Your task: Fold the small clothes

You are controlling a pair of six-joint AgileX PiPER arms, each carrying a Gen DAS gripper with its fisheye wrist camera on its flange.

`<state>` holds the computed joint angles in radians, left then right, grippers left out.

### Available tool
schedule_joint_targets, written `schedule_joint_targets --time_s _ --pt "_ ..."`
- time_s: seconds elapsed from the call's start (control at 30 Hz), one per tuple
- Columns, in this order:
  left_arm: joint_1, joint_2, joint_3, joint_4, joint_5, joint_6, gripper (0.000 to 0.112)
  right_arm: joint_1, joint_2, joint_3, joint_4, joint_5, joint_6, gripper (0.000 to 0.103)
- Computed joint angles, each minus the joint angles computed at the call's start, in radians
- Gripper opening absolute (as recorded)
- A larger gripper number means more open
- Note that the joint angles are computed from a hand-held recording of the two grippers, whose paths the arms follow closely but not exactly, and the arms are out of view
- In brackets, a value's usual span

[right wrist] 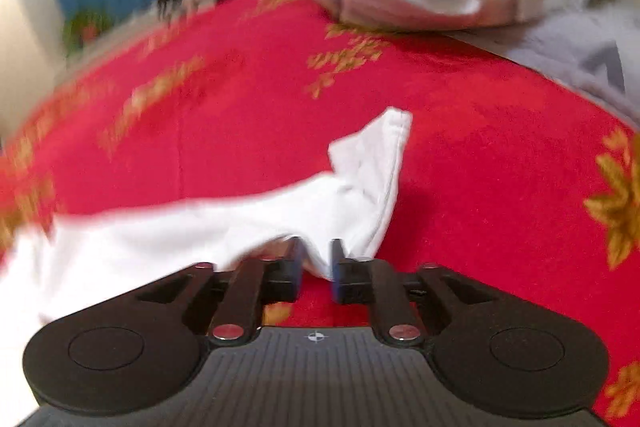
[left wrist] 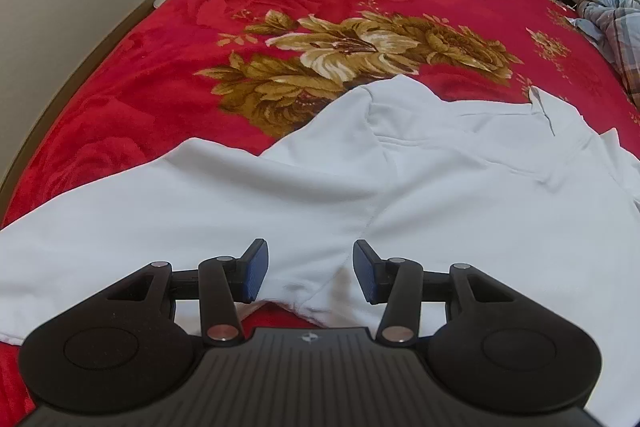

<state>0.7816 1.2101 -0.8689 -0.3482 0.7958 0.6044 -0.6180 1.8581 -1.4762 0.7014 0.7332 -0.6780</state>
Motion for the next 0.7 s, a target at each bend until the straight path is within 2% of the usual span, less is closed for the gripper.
schedule_joint_targets --time_s 0.17,0.23,0.3,0.4,0.47,0.5,0.53,0.6,0.7 --pt "-0.026 0.024 0.001 0.028 -0.021 -0.031 0.052 -0.033 0.037 -0.049 -0.054 0.015 0.268 0.029" --pt "-0.036 0.034 -0.003 0.04 -0.031 -0.051 0.052 -0.04 0.073 -0.077 -0.032 -0.014 0.246 0.033" --pt "-0.045 0.045 -0.007 0.05 -0.039 -0.07 0.052 -0.018 0.107 -0.105 -0.089 -0.043 0.282 0.039" --pt "-0.066 0.052 -0.008 0.061 -0.048 -0.091 0.052 -0.019 0.155 -0.132 -0.082 -0.047 0.29 0.039" --pt "-0.08 0.052 -0.006 0.068 -0.053 -0.102 0.052 -0.005 0.19 -0.172 -0.07 -0.044 0.266 0.03" --pt "-0.085 0.052 -0.005 0.07 -0.056 -0.106 0.052 -0.004 0.195 -0.181 -0.053 -0.042 0.238 0.009" --pt "-0.088 0.052 -0.004 0.072 -0.058 -0.11 0.052 -0.003 0.206 -0.199 -0.02 -0.04 0.208 0.005" --pt "-0.095 0.052 -0.001 0.079 -0.064 -0.122 0.052 -0.021 0.182 -0.178 0.1 -0.065 0.116 0.004" --pt "-0.092 0.05 0.005 0.072 -0.072 -0.117 0.052 -0.051 0.15 -0.158 0.4 -0.171 -0.047 0.004"
